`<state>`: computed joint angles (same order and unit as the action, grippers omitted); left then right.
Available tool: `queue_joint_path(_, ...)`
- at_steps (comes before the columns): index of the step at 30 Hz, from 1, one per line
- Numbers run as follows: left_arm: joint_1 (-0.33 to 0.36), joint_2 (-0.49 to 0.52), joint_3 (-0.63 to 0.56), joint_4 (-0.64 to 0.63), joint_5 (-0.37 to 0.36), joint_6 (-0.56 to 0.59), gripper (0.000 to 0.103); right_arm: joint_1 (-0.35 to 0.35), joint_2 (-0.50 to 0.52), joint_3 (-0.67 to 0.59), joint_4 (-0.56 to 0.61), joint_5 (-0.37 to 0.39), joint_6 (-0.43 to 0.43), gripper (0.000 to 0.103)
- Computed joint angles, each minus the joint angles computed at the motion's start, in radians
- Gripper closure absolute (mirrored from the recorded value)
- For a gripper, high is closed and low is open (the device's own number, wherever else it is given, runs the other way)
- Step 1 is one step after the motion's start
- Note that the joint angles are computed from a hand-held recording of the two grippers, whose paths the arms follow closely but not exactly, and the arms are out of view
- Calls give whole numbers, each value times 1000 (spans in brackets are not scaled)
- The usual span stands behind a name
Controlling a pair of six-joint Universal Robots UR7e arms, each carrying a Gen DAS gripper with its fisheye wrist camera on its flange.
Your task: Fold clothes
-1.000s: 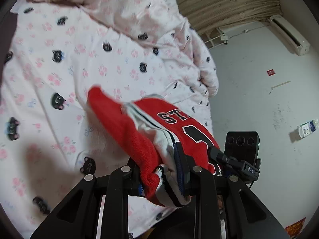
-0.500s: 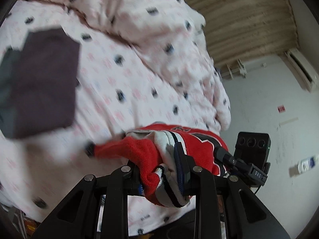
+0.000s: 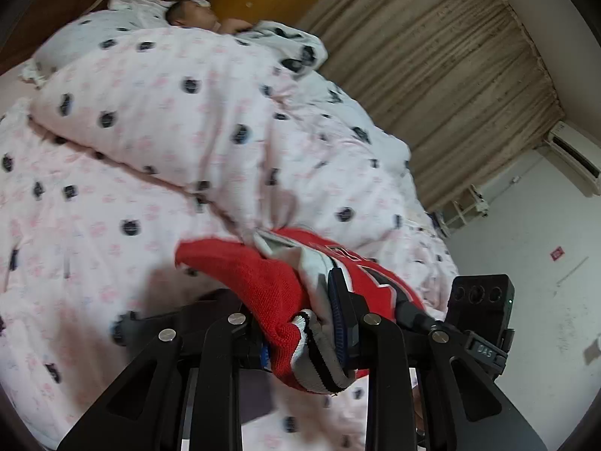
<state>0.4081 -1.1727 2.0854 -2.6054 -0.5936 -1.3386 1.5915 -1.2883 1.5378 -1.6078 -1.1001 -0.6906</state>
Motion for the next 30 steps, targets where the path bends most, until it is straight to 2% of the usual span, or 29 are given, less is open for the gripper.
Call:
queue_joint_path(3, -9, -3, 127, -82, -39, -93, 81, -15, -7, 78, 0, -116, -33, 92)
queue_joint_path(7, -33, 70, 245, -237, -75, -197, 81, -83, -36, 179, -1, -222, -60, 92)
queue_joint_path(11, -77, 159, 307, -349, -67, -286, 81, -129, -67, 240, -19, -291, -82, 93)
queue_joint_path(14, -86, 180, 315, -332, -63, -343, 81, -145, -76, 266, -40, -336, -91, 93)
queue_joint_path(22, -84, 219, 329, -289, -82, -440, 78, -150, -78, 321, -138, -414, -82, 92)
queue_joint_path(23, -89, 222, 338, -293, -79, -457, 72, -152, -78, 323, -137, -416, -86, 92)
queue_joint_path(24, -96, 225, 347, -294, -74, -475, 58, -158, -80, 322, -133, -414, -92, 91)
queue_joint_path(25, -104, 228, 356, -293, -69, -494, 54, -164, -82, 321, -127, -412, -99, 91)
queue_joint_path(30, -137, 230, 389, -289, -59, -551, 53, -180, -91, 296, -71, -407, -134, 85)
